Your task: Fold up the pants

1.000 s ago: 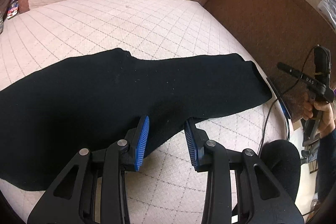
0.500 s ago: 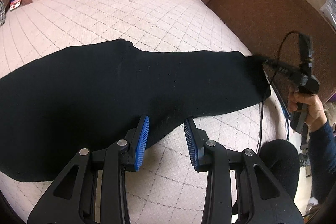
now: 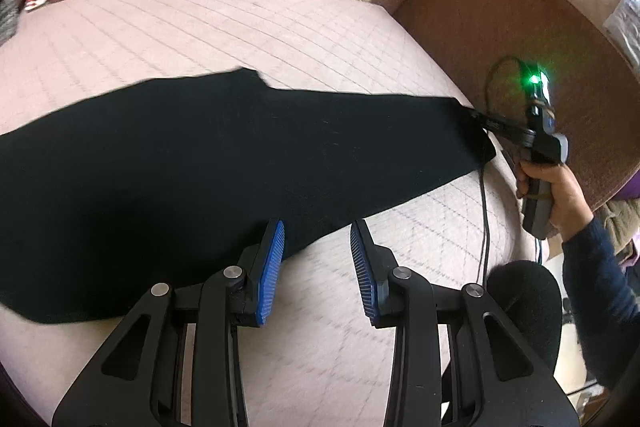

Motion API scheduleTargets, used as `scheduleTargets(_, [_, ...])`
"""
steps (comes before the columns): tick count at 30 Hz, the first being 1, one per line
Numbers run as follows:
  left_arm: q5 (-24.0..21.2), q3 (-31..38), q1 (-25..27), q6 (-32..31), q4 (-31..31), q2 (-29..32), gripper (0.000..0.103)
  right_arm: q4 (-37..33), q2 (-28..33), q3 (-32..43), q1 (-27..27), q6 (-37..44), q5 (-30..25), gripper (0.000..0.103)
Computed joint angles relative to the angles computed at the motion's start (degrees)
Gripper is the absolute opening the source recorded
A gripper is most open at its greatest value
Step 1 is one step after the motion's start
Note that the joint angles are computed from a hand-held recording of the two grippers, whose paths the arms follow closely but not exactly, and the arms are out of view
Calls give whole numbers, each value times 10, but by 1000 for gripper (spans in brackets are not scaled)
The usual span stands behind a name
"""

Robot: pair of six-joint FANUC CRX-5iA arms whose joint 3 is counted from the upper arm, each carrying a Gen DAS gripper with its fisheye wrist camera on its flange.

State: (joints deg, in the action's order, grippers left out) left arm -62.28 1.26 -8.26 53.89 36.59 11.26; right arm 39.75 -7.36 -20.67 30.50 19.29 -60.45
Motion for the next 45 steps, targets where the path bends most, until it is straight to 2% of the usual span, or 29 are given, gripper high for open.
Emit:
scheduleTargets(2, [10, -14, 15, -6, 3, -14, 33, 2, -30, -21, 2, -39, 11, 5])
scheduleTargets(6, [32, -40, 60, 15, -14, -47, 33, 41, -69, -41, 31, -90, 5, 25])
scheduleTargets(8, [38, -46, 84, 33, -21, -55, 33, 50, -83, -45, 47, -98, 31, 35])
scheduleTargets(9, [41, -48, 101, 47, -26, -60, 33, 46, -85, -42, 54, -96, 51, 44])
scheduleTargets(10, [46, -51, 114, 58, -29, -64, 33, 40, -86, -40, 61, -93, 73, 46])
scheduleTargets(13, [62, -56, 162, 96, -34, -76, 33, 6, -65, -14, 77, -49, 137, 46])
scheduleTargets(15, [67, -56, 187, 107, -27, -74, 42, -15, -37, 12, 92, -5, 169, 46])
scheduleTargets(16, [76, -59, 199, 117, -23, -75, 50, -30, -20, 27, 98, 20, 185, 46])
scheduleTargets(19, [102, -71, 218, 134, -7, -75, 56, -84, 34, 78, 116, 98, 223, 46])
scheduleTargets(23, [76, -45, 220, 130, 6, -40, 58, -140, 106, 148, 131, 176, 242, 46])
scheduleTargets(26, [79, -33, 202, 117, -20, -32, 58, -190, 137, 183, 144, 235, 253, 46])
scheduleTargets(28, [100, -35, 187, 110, -41, -37, 58, -233, 157, 211, 146, 293, 250, 46])
scheduleTargets(30, [113, -38, 178, 94, -47, -40, 53, -257, 173, 231, 155, 340, 243, 46])
scheduleTargets(31, [111, -37, 176, 79, -39, -39, 35, -265, 182, 243, 160, 366, 233, 46])
scheduleTargets(32, [106, -32, 175, 66, -27, -36, 22, -271, 189, 253, 163, 387, 222, 44])
scheduleTargets(34, [115, -42, 178, 43, -3, -46, 21, -286, 213, 291, 167, 439, 177, 10])
scheduleTargets(36, [130, -57, 182, 14, 28, -63, 21, -286, 220, 302, 166, 443, 168, 7])
scheduleTargets(37, [137, -57, 183, 11, 21, -68, 21, -290, 221, 307, 165, 442, 163, 6])
scheduleTargets(39, [135, -28, 180, 59, -70, -66, 21, -301, 218, 304, 164, 439, 171, 6])
scheduleTargets(41, [110, -1, 180, 119, -143, -49, 21, -340, 217, 306, 158, 452, 176, 4])
scheduleTargets(42, [87, 4, 188, 136, -142, -38, 21, -351, 220, 308, 159, 457, 174, 4])
scheduleTargets(43, [82, -2, 193, 136, -130, -37, 21, -350, 221, 308, 163, 459, 171, 4])
scheduleTargets(45, [94, -26, 203, 131, -102, -52, 21, -343, 223, 308, 171, 465, 164, 4])
